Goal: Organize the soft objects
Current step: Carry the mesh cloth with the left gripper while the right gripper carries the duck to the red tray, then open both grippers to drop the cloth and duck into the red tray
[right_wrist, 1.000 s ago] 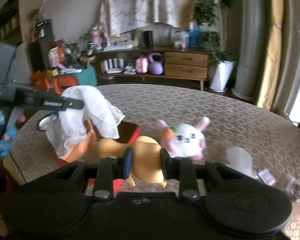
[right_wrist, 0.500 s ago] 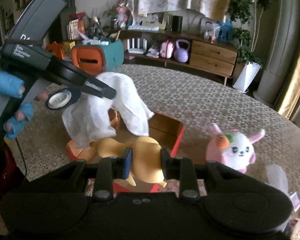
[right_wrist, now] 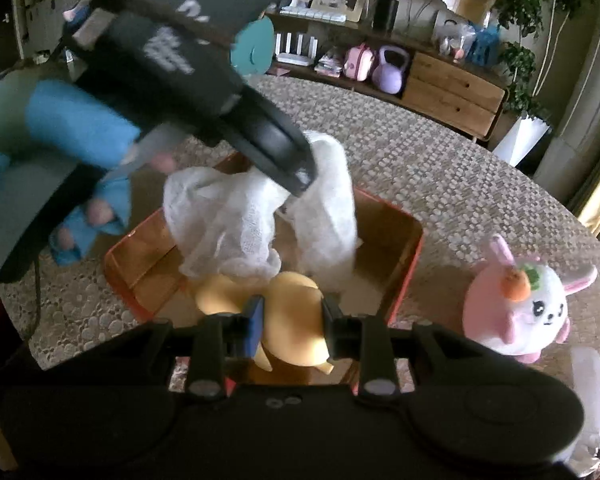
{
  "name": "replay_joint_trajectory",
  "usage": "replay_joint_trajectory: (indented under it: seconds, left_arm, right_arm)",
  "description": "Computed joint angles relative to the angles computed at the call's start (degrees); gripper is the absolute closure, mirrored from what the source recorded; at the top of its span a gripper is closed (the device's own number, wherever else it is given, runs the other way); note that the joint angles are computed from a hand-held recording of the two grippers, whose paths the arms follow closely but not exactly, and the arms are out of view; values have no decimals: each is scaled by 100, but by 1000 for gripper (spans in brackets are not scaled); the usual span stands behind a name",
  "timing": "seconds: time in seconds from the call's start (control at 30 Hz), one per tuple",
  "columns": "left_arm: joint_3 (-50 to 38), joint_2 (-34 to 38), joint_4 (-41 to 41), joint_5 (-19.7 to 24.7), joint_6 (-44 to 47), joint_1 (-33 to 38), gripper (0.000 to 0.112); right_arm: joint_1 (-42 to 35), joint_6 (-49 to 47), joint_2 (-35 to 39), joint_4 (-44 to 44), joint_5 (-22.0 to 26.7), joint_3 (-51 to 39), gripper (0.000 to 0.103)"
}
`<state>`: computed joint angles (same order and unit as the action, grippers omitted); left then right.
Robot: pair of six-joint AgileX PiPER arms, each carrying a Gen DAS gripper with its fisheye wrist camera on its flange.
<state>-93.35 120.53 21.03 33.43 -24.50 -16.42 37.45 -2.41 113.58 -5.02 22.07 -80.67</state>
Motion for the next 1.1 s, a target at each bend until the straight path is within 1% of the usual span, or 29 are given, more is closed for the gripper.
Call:
replay_joint_trajectory:
  seconds: [0.1,0.2,0.3,0.37,0.43,0.57,0.6,0.7,0.8,0.83,0.9,0.93,0.97,1.03,1.1]
  left_arm:
    - [-165,164,-425,51,330,65,102]
    - [-214,256,-519,53,476,63,102]
    - [-257,313,-494,65,563,65,102]
    - [-301,340,-757,100,780,126,102]
    - [-284,346,-784,87,747,158,102]
    - [-215,333,-934,35,786,200,101]
    - [-207,329,-988,45,815,210,101]
    - [-156,312,-1310,43,1066,262,100]
    - [-17,230,-1320,-69,1047,272,99]
    - [8,205,-1320,-68,1018,274,99]
    - [78,144,-1278,-94,952,277,90]
    - [116,108,-1200,-100,877,268,80]
    - [158,68,-1169,-122,845,266,65]
    - [287,-37,-1127,-244,796,269,44]
    - [413,-146,-923,-327,583,231,43]
  right_arm:
    - [-43,-221,176,271,103,-183,73]
    - [-115,-530,333,598,232,-360,73]
    - [-101,-588,379,565,263,-387,73]
    - [-109,-613,375,593,238,-348,72]
    - [-139,-662,388,702,277,-362,70]
    - [-143,-640,372,723,190,-282,67]
    - [-154,-687,360,800,167,-261,65]
    - [-176,-723,332,842,118,-225,61]
    - [-211,-821,297,996,76,-170,60]
    - [-230,-898,271,1097,51,-133,58]
    - [-254,-994,219,1217,1,-75,53]
    - [-260,-1059,196,1291,-22,-51,51]
    - [-288,-1212,175,1429,-33,-37,50]
    - [-264,-1231,63,1432,-116,81,46]
    - [-268,-1382,-40,1580,-148,167,43]
